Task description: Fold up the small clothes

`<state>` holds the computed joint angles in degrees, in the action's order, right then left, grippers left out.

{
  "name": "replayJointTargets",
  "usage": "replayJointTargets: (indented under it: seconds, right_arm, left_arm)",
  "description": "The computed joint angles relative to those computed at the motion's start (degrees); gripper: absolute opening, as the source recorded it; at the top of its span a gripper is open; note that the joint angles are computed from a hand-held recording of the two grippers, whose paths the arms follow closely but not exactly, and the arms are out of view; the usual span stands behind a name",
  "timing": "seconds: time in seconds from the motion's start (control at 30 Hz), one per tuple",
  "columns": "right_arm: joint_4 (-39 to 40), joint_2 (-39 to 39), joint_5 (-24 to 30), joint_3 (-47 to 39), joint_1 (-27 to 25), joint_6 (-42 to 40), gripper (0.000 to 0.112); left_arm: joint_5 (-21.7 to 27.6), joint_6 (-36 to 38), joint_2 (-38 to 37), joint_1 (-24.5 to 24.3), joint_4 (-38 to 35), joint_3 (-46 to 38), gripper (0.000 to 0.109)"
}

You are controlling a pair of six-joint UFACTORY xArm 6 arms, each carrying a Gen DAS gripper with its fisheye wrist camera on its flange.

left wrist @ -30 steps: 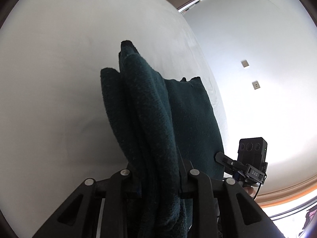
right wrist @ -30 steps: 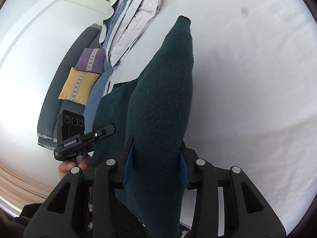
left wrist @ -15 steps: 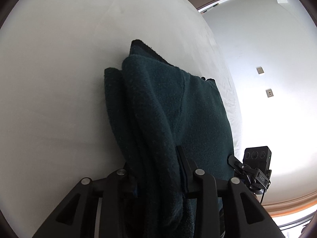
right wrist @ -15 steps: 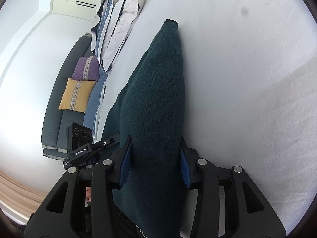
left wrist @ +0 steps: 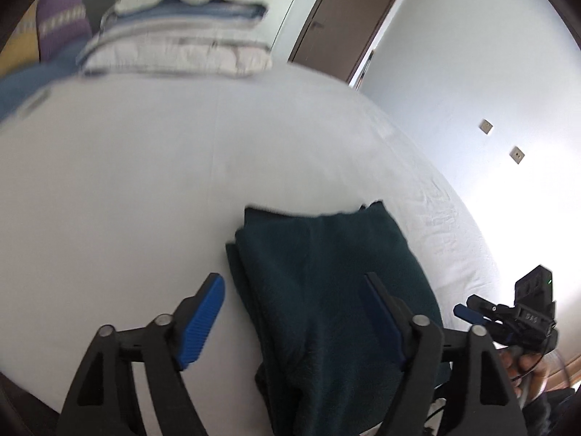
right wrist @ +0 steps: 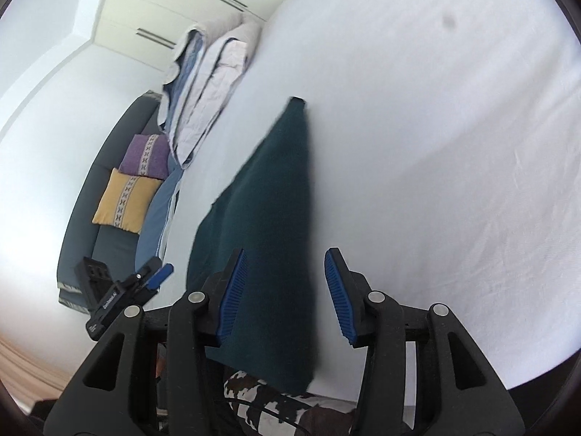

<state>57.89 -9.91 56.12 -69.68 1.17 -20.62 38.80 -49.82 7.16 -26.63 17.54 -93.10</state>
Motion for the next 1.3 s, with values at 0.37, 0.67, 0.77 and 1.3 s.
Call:
replayJointTargets:
  seconds: [0.37, 0.67, 0.77, 1.3]
  right_arm:
    - [-45.8, -17.4, -34.9, 8.5, 15.5, 19.6, 0.103]
    - [-80.4, -24.1, -36.9, 9.7, 18.1, 41.3, 0.103]
    - [-77.7, -25.4, -35.0, 9.7, 19.5, 41.0, 0.103]
    - [-77.1, -15.2, -12.5, 3.4, 22.8, 46.3, 0.103]
  left_arm:
    - [18.8, -30.4, -7.8, -14.2, 58.0, -1.6, 0.103]
    - [27.4, -18.5, -6.0, -18.5, 62.6, -8.4, 0.103]
    - [27.3, -17.2, -4.1, -18.0, 59.4, -10.0, 0.103]
    - [29.2, -12.8, 0.2, -10.4, 20.6, -5.4, 0.103]
